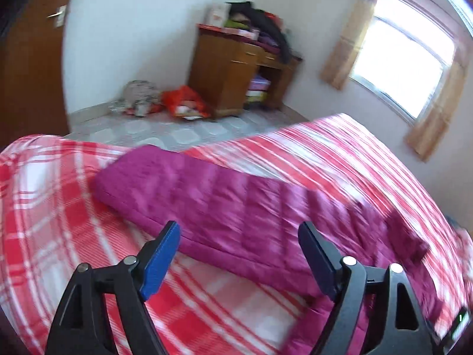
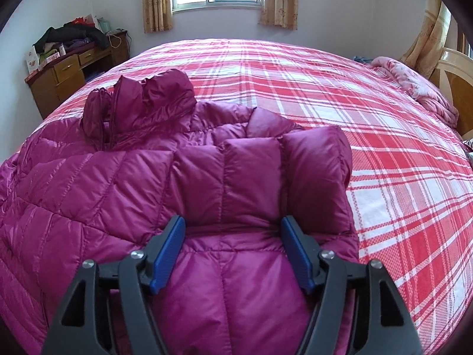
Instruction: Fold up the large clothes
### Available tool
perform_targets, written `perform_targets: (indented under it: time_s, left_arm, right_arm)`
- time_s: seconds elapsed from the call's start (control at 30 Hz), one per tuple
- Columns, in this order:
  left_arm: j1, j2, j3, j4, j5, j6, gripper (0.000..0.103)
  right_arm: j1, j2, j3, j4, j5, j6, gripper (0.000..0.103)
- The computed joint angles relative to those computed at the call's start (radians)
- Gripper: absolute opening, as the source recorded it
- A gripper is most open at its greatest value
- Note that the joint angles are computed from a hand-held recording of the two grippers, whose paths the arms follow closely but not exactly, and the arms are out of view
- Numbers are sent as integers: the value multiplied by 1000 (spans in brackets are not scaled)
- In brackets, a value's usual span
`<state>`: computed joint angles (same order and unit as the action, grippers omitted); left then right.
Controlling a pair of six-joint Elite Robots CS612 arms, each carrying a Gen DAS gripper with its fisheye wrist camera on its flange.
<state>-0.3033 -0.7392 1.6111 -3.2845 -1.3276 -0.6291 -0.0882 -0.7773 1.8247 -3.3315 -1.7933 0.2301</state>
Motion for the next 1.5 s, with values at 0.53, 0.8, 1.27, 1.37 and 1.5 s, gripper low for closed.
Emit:
perform_targets:
  time_s: [0.53, 0.8, 1.27, 1.37, 1.5]
  left_arm:
    - [62, 84, -147, 268, -72, -397, 86]
    - [55, 97, -135, 213, 26, -385, 39]
    - [17, 64, -86, -22, 102, -101, 5]
    - [-21, 54, -78, -145, 97, 63, 5]
    - [-91, 45, -62, -319, 47, 334, 5]
  right_arm:
    - [0, 0, 1, -1, 1, 1, 70]
    - [0, 0, 1, -2, 2, 1, 70]
    - [-1, 0, 2, -5, 7, 3, 70]
    - [-2, 0, 3, -5, 8, 3, 70]
    - [-2, 0, 3, -6, 9, 4, 70]
